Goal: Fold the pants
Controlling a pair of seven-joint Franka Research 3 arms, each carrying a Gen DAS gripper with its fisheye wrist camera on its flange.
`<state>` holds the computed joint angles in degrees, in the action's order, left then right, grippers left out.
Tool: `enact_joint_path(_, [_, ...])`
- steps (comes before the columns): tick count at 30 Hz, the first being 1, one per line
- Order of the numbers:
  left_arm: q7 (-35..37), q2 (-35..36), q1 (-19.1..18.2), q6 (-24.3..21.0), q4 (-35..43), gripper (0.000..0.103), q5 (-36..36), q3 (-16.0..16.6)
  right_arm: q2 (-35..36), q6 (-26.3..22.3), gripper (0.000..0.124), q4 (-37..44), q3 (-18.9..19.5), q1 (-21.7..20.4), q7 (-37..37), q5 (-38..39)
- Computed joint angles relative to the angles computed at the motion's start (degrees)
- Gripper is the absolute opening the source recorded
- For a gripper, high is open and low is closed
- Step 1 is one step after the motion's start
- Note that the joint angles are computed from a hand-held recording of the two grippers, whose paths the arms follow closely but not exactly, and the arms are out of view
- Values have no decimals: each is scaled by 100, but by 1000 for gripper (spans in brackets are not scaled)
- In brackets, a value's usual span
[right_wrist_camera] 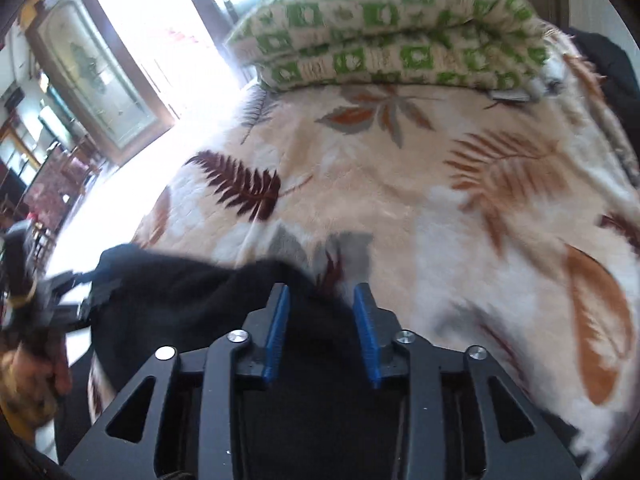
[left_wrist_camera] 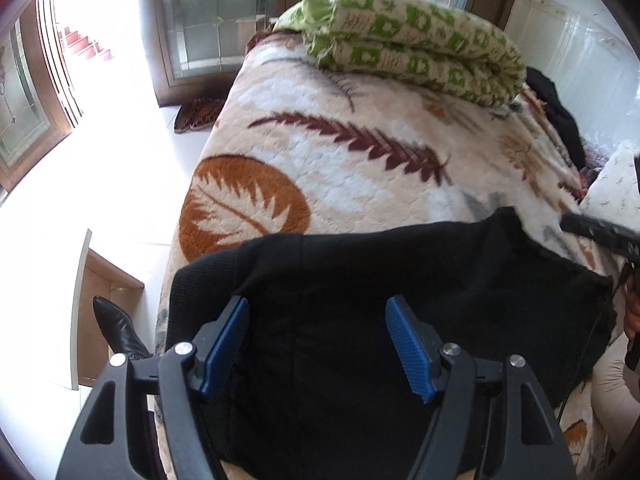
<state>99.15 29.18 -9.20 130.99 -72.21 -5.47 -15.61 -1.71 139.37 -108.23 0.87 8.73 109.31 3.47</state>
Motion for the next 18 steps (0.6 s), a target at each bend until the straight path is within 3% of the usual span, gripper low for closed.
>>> enact_joint_path(3, [184, -277, 81, 139, -276, 76, -256, -151, -850, -198, 53, -715, -19, -98, -22, -104])
enact_joint_path(4, [244, -341, 65, 159, -329, 77, -310, -187, -1267, -460, 55, -1010, -13, -184, 125, -273])
enact_joint_path(12, [752, -605, -403, -68, -596, 79, -506, -423, -2829, -1448, 57, -2324, 63, -813, 619, -389])
enact_joint_path(18, [788, -321, -929, -395, -249, 79, -385, -511, -3185, -940, 59, -3100, -185, -996, 518, 289])
